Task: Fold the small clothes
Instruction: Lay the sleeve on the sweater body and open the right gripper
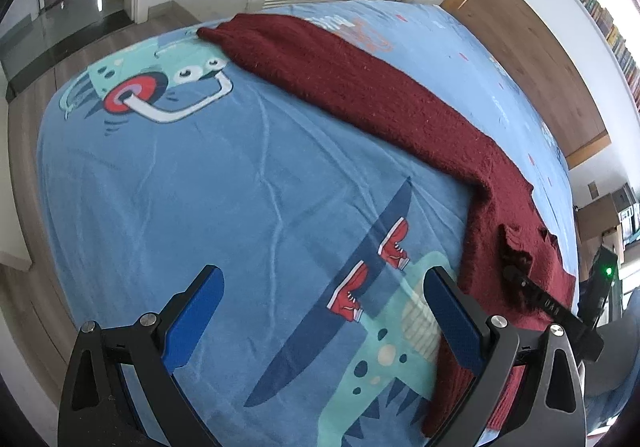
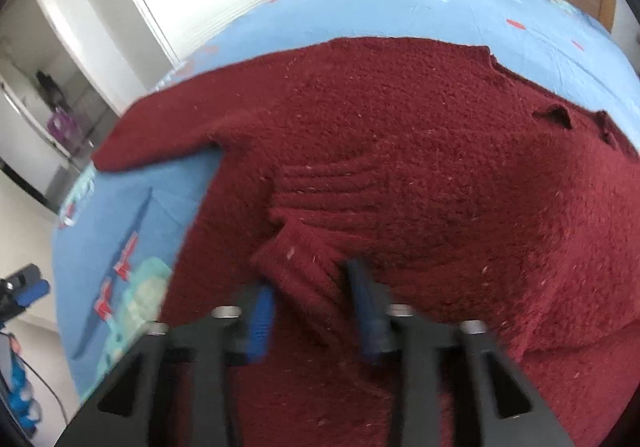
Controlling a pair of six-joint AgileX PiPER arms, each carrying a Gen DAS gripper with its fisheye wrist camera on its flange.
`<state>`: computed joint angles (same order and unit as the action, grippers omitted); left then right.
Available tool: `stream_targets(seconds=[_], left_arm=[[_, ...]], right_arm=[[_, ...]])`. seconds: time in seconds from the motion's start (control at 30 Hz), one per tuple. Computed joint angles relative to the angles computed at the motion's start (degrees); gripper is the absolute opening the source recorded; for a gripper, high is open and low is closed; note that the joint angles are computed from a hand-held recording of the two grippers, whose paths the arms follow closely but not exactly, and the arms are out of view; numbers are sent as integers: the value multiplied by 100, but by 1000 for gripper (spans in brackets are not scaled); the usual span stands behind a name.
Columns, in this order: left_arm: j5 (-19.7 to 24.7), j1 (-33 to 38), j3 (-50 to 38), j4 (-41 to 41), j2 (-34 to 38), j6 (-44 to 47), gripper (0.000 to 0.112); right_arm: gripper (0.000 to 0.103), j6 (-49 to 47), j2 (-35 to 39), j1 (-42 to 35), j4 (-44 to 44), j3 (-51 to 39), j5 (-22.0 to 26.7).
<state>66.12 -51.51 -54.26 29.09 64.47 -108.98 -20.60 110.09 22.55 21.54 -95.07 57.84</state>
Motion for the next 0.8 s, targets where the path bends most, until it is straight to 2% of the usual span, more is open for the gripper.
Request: stream_targets(seconds=[0.1,0.2,0.27,0.33,0.37,0.43,0.53,0.63,0.73,0.8], left_arm=[[-17,-34,15,9,-9,-26,99],[52,-60,-3,34,-13,0,99],[45,-34,28,22,-51,-7,99],[25,-5,53,14,-74,-10,99],[19,-3,58,20,-77,-7,99],[46,-39,52,63,-79,-17,99],[116,-108,61,158,-102,-100,99],[217,-191,66,295,-135,-229,99],[294,-208,67,390,-142,-228,99],[180,-132,131,355,-180,-191,99]], right_arm=[[16,200,374,-217,525,-647,345],[16,252,446,-287,967,-933,302],[24,408,548,-115,780,-1092,354],[48,412,743,29,761,-1207,643],[50,355,741,99,741,-1141,647],[54,189,544,301,577,-851,427],[55,-87,419,270,953,-767,465],[55,-246,111,185,952,-563,275],[55,-91,-215,-69,537,-302,-120],[55,162,-379,-228,85,-104,-449]])
